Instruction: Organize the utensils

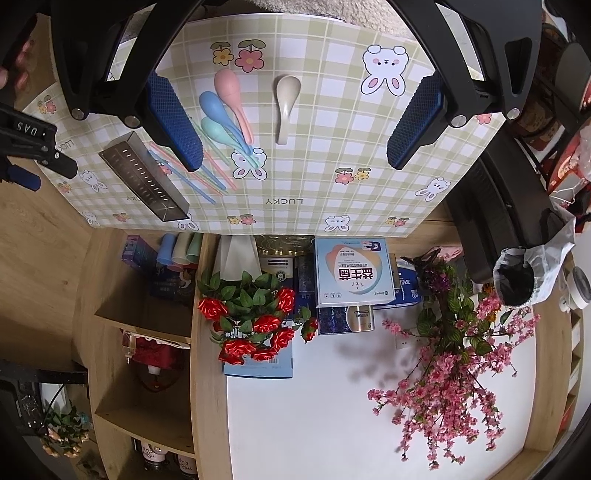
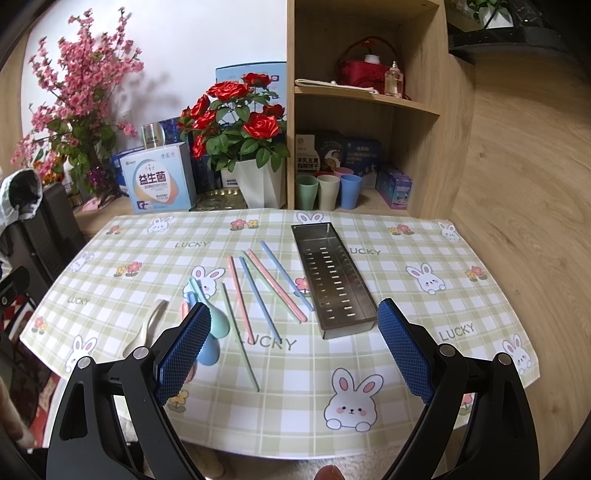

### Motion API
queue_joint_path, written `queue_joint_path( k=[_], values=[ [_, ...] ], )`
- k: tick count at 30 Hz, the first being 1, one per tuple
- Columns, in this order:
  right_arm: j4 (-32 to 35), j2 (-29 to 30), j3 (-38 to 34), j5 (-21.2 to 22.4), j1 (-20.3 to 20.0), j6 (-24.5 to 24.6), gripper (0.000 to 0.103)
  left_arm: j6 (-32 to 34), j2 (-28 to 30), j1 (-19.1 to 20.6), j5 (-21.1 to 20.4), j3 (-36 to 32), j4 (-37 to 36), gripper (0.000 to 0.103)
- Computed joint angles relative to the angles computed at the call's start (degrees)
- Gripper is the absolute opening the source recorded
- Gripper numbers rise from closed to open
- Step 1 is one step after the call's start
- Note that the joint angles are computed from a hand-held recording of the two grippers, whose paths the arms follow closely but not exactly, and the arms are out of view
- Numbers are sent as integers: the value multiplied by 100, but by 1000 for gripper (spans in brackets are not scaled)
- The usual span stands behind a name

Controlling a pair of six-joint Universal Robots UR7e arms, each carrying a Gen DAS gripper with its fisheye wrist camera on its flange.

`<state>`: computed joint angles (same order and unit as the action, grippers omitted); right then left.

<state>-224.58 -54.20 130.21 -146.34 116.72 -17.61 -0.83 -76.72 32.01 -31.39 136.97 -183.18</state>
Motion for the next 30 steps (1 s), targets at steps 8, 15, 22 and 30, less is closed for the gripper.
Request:
queue_joint_path(
  k=[8, 15, 22, 30],
  values=[
    [783, -175, -323, 601, -337, 45, 89, 509, 159, 539, -149, -452, 101, 98],
    [1689, -79, -643, 1314, -796, 249, 89, 723, 415, 1323, -719, -953, 489, 96],
    [1837, 283, -779, 1619, -1148, 336, 88, 794, 841, 1944, -1546, -1280, 995, 82],
    [1912, 483, -745, 1809, -1503, 487, 88, 711, 1444, 2557, -2358, -1781, 1723, 56]
  ],
)
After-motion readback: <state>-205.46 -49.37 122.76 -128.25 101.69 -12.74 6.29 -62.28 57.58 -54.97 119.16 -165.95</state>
